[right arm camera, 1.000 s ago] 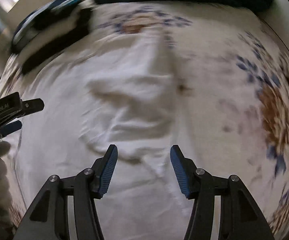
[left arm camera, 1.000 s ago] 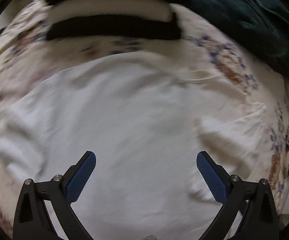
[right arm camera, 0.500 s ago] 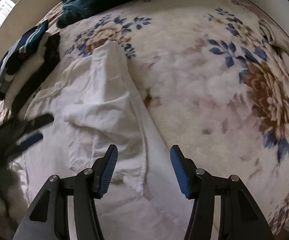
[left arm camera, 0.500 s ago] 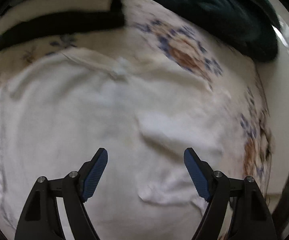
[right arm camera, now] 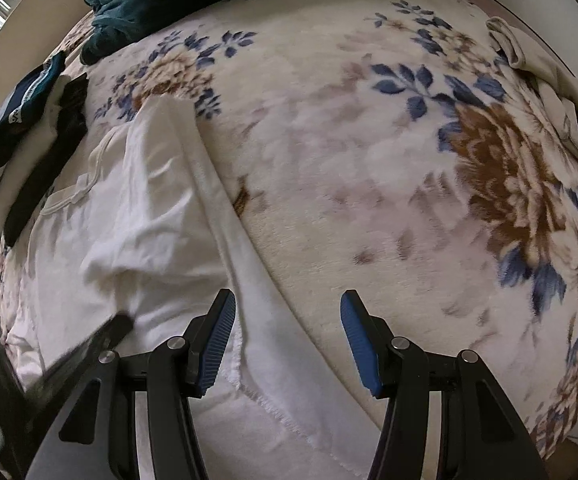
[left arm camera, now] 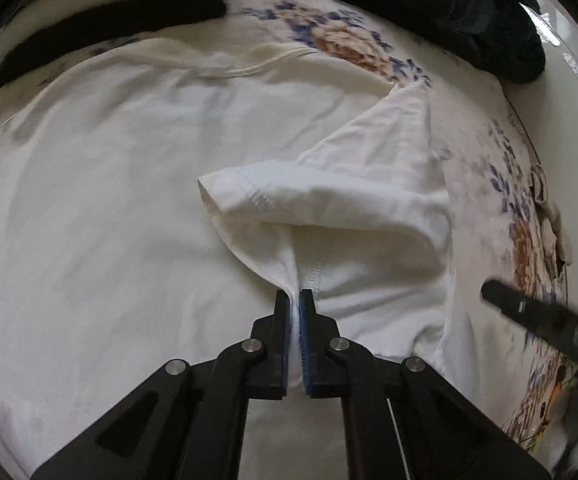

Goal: Fold small clothes

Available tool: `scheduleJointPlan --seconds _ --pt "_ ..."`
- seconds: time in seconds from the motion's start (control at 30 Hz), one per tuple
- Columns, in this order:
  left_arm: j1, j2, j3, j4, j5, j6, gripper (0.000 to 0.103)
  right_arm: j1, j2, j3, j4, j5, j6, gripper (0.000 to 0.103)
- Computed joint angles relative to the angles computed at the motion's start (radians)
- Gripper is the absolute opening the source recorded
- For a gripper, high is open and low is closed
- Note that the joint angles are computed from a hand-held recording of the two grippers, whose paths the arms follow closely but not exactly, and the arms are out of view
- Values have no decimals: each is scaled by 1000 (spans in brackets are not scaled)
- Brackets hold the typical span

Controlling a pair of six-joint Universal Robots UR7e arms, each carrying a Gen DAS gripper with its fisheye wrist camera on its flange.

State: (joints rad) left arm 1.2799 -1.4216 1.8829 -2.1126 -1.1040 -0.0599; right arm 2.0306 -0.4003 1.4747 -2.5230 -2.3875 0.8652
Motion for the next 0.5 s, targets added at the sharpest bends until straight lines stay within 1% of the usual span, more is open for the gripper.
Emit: scheduleJointPlan --seconds 0.07,0.1,0.13,0.17,0.23,0.27,0.33,0.37,0.43,0.5 --pt "18 -33 6 18 13 -9 3 0 1 -4 -4 7 -4 57" --pt "19 -32 6 17 24 -22 3 1 3 -7 -4 7 -8 57" --pt "33 -55 3 51 10 -34 3 2 7 -12 -1 8 -13 57" --pt "38 -37 -6 44 23 -46 3 4 11 -19 5 12 -17 57" --pt "53 -58 1 75 21 -72 3 7 18 -30 8 23 -33 57" --pt "61 -48 -9 82 15 -91 4 9 23 -37 13 27 -39 57" --pt "70 -74 -9 119 21 -107 4 13 29 -43 10 50 -54 57" --pt "72 -78 -14 133 21 -116 7 13 31 -43 6 62 -60 57" --pt "91 -82 -43 179 -7 -136 7 15 35 -42 -3 94 -71 57" --pt "118 -80 -82 217 -48 -161 8 13 39 -41 -11 144 -85 57"
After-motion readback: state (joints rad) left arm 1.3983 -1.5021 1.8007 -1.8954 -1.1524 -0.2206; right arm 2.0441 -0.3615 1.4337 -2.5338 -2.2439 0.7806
